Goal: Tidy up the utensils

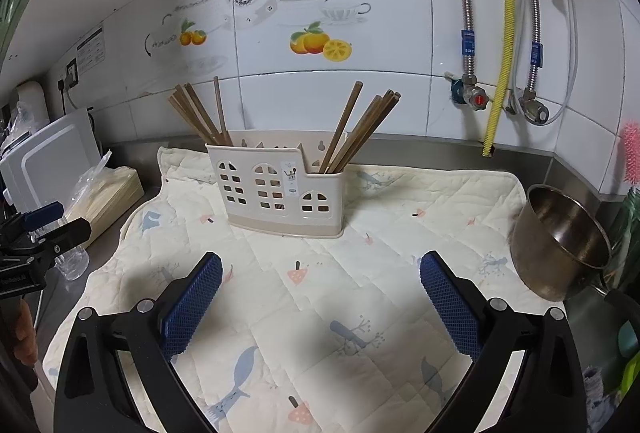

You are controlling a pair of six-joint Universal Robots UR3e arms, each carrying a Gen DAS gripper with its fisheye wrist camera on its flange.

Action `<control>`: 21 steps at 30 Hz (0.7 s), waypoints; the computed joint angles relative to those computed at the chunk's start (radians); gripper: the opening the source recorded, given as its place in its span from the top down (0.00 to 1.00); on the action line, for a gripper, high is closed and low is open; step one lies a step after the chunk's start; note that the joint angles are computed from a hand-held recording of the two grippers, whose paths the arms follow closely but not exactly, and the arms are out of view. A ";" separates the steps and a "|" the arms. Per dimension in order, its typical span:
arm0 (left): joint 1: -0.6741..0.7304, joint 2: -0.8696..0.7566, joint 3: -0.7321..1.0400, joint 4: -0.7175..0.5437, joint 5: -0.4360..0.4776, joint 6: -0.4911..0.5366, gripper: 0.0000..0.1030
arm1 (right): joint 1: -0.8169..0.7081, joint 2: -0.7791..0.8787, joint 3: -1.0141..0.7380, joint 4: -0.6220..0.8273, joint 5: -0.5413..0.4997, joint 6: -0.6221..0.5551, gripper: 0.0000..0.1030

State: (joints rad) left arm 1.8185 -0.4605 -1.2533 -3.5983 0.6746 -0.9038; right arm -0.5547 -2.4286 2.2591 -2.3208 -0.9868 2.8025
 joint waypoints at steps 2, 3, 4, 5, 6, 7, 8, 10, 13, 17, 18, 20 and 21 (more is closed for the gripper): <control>0.004 0.004 0.000 -0.001 0.005 -0.001 0.05 | 0.002 0.000 0.003 0.000 -0.002 0.001 0.07; 0.003 0.007 -0.004 0.002 0.005 -0.003 0.05 | 0.001 -0.002 0.005 0.002 -0.001 0.000 0.07; 0.001 0.009 -0.009 0.007 0.005 -0.005 0.05 | -0.001 -0.007 0.006 0.006 0.001 -0.001 0.07; 0.002 0.008 -0.006 0.004 0.006 -0.004 0.05 | -0.002 -0.007 0.006 0.007 0.001 -0.002 0.07; 0.003 0.009 -0.007 0.004 0.009 -0.006 0.05 | -0.002 -0.006 0.007 0.007 0.002 -0.003 0.07; 0.002 0.012 -0.009 0.005 0.008 -0.010 0.05 | -0.002 -0.007 0.007 0.007 0.002 -0.003 0.07; 0.000 0.014 -0.012 0.008 0.008 -0.014 0.05 | -0.002 -0.008 0.008 0.007 0.001 -0.003 0.07; -0.003 0.017 -0.015 0.012 0.008 -0.018 0.05 | -0.009 -0.016 0.010 0.016 0.008 -0.008 0.07; -0.005 0.018 -0.017 0.013 0.009 -0.019 0.05 | -0.004 -0.013 0.011 0.010 0.001 -0.004 0.07; -0.011 0.021 -0.024 0.024 0.006 -0.028 0.05 | -0.014 -0.025 0.017 0.023 0.008 -0.010 0.07; -0.007 0.018 -0.021 0.017 0.010 -0.019 0.05 | -0.015 -0.027 0.017 0.027 0.009 -0.012 0.07; -0.011 0.021 -0.024 0.022 0.008 -0.024 0.05 | -0.016 -0.030 0.019 0.028 0.009 -0.013 0.07; -0.011 0.021 -0.023 0.022 0.008 -0.025 0.05 | -0.016 -0.031 0.020 0.028 0.010 -0.012 0.07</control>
State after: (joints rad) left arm 1.8075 -0.4391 -1.2759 -3.5764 0.6831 -0.9293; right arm -0.5709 -2.4592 2.2788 -2.2931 -0.9770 2.7901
